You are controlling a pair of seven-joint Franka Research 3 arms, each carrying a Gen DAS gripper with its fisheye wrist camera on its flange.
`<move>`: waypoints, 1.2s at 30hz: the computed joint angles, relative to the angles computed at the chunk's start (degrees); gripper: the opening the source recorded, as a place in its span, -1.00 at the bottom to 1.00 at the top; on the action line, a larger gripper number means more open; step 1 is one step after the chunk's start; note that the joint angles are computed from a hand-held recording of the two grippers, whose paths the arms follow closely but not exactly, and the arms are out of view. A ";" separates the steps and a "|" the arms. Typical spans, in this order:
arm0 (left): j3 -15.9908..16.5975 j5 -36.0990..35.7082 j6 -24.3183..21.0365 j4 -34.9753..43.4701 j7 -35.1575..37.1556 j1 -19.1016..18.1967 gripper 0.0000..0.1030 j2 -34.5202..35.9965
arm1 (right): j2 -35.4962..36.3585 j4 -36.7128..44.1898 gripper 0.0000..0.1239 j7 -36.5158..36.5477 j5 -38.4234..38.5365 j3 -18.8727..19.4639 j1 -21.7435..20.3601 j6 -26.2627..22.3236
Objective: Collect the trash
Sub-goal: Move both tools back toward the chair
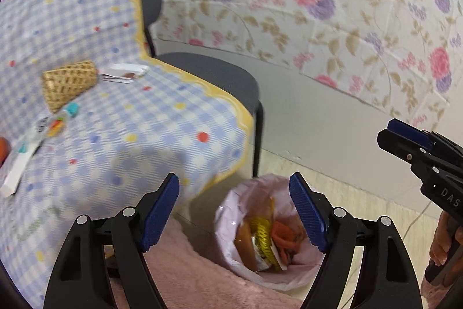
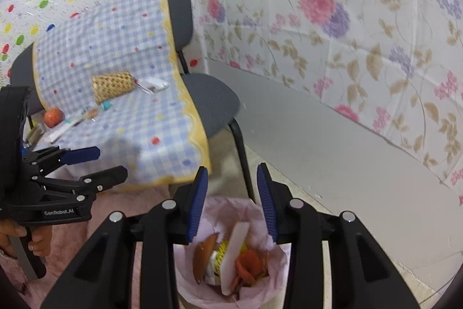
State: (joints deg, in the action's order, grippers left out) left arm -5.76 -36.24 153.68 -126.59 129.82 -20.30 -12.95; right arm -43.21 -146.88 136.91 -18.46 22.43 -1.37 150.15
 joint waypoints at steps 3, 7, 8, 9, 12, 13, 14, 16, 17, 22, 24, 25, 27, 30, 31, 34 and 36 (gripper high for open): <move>0.21 1.57 1.69 -0.50 -1.80 1.20 0.53 -0.95 | 3.47 2.44 -0.43 -0.68 -0.56 0.41 -0.12 2.51; 0.69 6.97 4.32 -1.27 -6.88 3.36 0.53 -1.76 | 9.70 6.50 -0.43 -1.61 -1.13 0.69 0.35 5.53; 0.97 8.16 4.84 -1.28 -8.13 3.88 0.53 -1.80 | 11.20 7.51 -0.43 -1.76 -1.37 0.72 0.56 6.13; 1.18 9.37 5.54 -1.31 -9.33 4.36 0.53 -1.76 | 13.03 8.76 -0.43 -2.10 -1.66 0.65 0.84 6.79; 2.06 12.54 7.40 -0.97 -12.40 5.74 0.53 -1.24 | 18.24 12.67 -0.43 -3.04 -2.90 0.17 1.95 8.19; 2.45 13.45 7.71 -0.55 -13.26 6.23 0.53 -0.85 | 20.05 14.19 -0.43 -3.23 -3.60 0.05 2.32 8.48; 2.83 14.22 7.91 -0.06 -14.15 6.79 0.53 -0.38 | 21.79 15.68 -0.43 -3.43 -4.31 -0.24 2.82 8.72; 3.44 15.16 8.22 0.80 -15.63 7.72 0.53 0.42 | 25.74 19.18 -0.41 -3.79 -5.92 -0.96 4.07 9.19; 3.74 15.60 8.40 1.29 -16.34 8.37 0.53 0.88 | 27.06 20.40 -0.35 -3.80 -6.54 -1.44 4.78 9.15; 4.53 17.93 9.10 3.28 -19.23 11.82 0.59 3.00 | 35.47 28.41 -0.16 -5.09 -8.99 -3.76 8.69 8.97; 4.72 18.91 9.40 4.48 -20.34 13.44 0.65 4.17 | 39.31 32.33 -0.08 -6.54 -9.37 -4.72 10.46 8.45; 4.70 19.62 9.56 5.03 -20.95 14.27 0.67 4.76 | 41.21 34.30 -0.03 -7.45 -9.20 -5.23 11.37 8.14; 3.96 23.62 10.20 6.38 -24.64 16.73 0.71 6.31 | 44.18 37.46 0.03 -9.15 -8.36 -6.34 13.05 7.77; 3.07 30.97 10.76 8.45 -31.64 20.18 0.73 8.75 | 50.10 43.81 0.05 -12.38 -5.91 -7.66 15.47 6.74; 2.97 32.26 10.70 9.04 -33.00 20.84 0.73 9.41 | 51.35 45.17 0.05 -13.27 -4.93 -8.10 16.13 6.48; 2.81 35.58 10.75 10.92 -36.23 22.59 0.73 11.69 | 56.63 50.94 0.05 -16.87 -1.11 -8.95 17.92 5.06; 2.73 37.53 10.31 12.49 -37.99 23.58 0.73 13.41 | 60.29 55.22 0.05 -18.43 0.61 -9.78 19.32 3.54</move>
